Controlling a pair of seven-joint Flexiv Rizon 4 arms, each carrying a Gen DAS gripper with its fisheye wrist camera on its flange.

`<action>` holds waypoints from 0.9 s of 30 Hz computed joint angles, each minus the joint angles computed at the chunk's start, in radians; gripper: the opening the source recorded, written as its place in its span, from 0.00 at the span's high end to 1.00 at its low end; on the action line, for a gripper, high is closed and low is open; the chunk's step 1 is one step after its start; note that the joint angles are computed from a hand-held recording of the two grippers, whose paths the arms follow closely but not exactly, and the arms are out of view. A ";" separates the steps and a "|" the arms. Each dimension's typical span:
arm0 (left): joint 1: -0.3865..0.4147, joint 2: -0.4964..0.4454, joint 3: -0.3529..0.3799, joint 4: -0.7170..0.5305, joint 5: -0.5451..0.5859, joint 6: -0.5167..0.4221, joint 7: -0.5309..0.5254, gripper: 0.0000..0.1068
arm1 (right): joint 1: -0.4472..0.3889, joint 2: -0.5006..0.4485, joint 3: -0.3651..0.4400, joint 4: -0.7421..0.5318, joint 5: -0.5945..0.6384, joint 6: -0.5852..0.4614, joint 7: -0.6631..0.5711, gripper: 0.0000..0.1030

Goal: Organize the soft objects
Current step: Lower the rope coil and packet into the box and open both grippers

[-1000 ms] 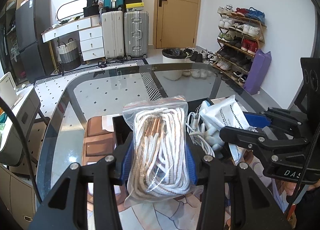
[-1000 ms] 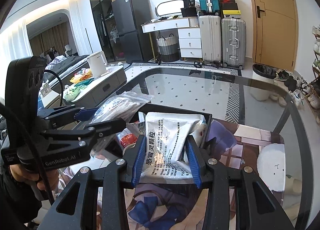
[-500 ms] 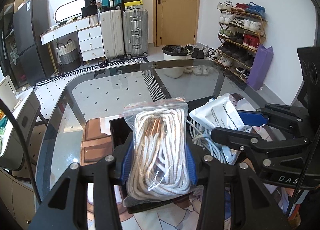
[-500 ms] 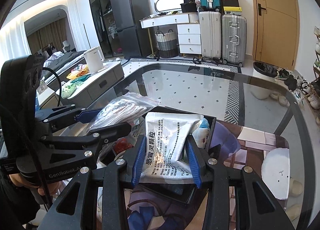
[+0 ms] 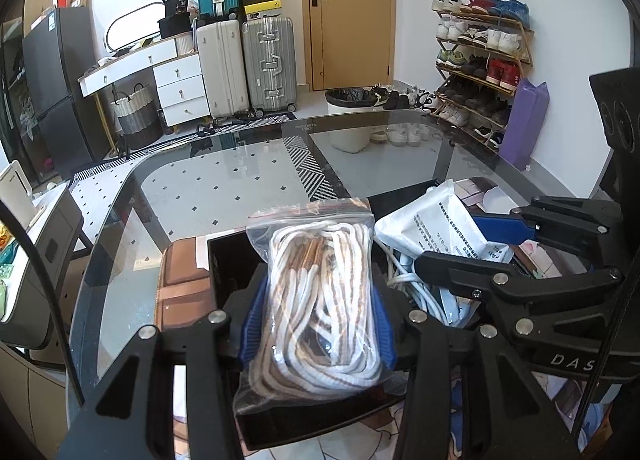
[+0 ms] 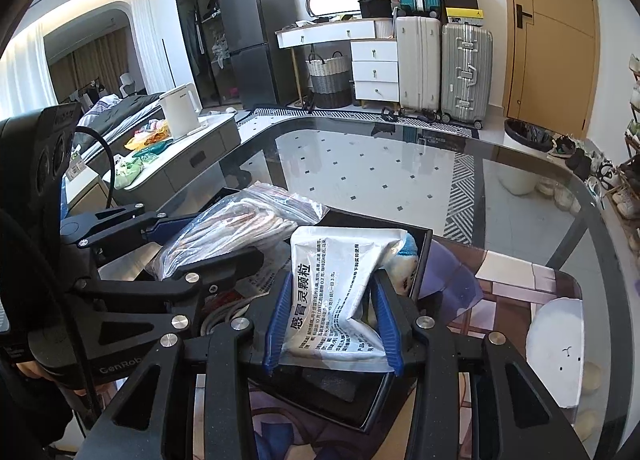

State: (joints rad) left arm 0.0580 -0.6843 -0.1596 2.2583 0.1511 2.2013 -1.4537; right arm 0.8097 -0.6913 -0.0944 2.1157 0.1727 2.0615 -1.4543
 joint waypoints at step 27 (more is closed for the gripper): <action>0.032 0.023 0.016 0.094 0.086 0.185 -0.063 0.08 | 0.060 0.025 0.022 0.107 0.176 0.185 -0.161 0.01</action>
